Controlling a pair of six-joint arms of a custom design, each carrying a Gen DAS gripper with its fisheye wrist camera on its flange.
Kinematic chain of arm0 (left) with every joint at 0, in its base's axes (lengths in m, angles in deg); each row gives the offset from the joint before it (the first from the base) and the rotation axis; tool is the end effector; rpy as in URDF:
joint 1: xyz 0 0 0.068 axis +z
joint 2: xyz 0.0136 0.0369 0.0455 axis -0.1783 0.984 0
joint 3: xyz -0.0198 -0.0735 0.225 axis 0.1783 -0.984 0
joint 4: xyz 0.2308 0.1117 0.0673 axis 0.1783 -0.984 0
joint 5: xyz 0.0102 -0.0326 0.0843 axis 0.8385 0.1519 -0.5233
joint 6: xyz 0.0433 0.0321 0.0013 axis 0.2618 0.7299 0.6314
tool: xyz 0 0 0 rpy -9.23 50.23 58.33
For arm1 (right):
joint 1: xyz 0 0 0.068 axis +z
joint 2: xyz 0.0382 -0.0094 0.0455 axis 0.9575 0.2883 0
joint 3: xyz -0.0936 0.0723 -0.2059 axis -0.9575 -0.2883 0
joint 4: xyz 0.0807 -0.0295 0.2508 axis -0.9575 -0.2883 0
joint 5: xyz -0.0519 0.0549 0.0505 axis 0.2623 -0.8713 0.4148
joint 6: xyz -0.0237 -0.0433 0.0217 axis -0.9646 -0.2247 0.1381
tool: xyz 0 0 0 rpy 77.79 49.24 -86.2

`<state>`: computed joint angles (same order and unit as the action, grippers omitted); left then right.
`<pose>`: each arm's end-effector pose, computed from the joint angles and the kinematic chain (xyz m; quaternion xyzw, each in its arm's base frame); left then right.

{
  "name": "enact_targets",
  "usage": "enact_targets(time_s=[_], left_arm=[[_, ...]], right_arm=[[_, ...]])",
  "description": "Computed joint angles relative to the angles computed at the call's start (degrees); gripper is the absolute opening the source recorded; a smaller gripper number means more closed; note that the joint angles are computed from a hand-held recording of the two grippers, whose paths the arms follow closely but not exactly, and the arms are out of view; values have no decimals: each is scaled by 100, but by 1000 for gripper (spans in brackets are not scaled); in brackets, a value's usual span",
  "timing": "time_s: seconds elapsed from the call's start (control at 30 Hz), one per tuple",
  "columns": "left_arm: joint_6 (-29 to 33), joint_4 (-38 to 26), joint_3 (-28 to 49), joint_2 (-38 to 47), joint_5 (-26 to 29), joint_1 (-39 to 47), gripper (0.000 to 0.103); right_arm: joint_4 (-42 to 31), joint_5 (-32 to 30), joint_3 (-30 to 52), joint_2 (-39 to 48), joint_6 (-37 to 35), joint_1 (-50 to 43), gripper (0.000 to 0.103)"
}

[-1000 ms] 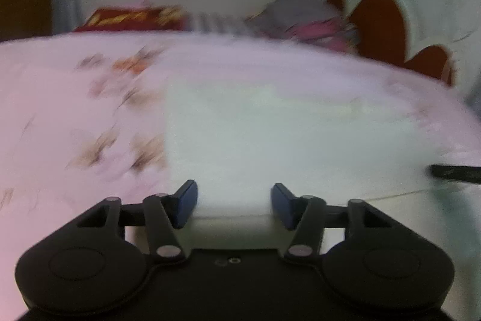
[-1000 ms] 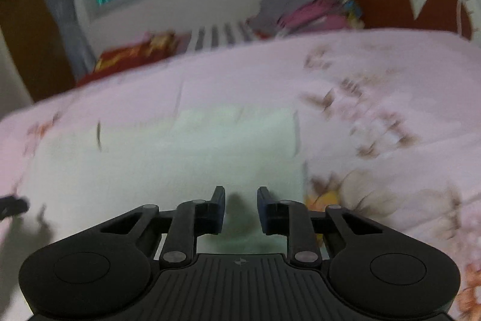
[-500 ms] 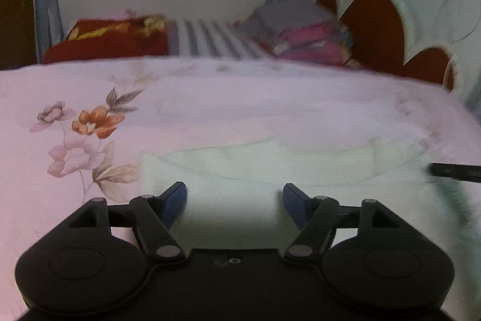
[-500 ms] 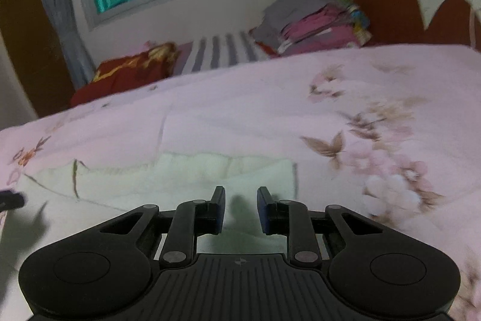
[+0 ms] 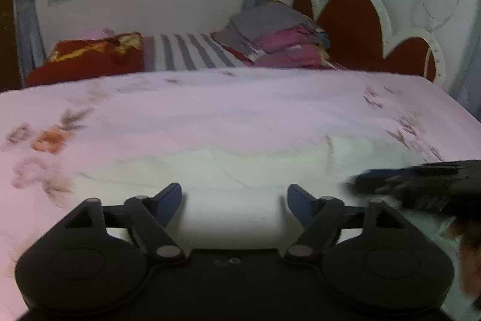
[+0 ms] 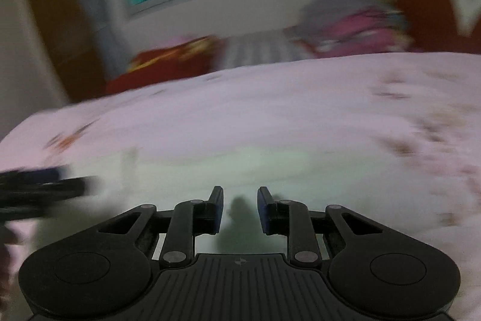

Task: Fold small clothes

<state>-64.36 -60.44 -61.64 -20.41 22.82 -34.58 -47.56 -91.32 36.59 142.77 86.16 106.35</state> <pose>0.2049 -0.0797 0.1271 -0.0675 0.9047 -0.0208 0.4202 0.2337 0.1597 0.1473 -0.2055 0.8770 0.2353 0.3650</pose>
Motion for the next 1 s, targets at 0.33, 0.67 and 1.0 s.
enact_targets(time_s=[0.33,0.67,1.0], left_arm=[[215,-1572,-1127,-2223,-658,740,85],[-1779,-2369,-546,-1561,-2194,-2091,79],[-1807,-4118,-1418,-4076,-1462,-1235,87]], right_arm=[[8,452,-585,-234,-671,-1357,24],[-783,-103,-1694,-2601,-485,-443,24],[-996,-535,-1956,-2593,-478,-1728,17]])
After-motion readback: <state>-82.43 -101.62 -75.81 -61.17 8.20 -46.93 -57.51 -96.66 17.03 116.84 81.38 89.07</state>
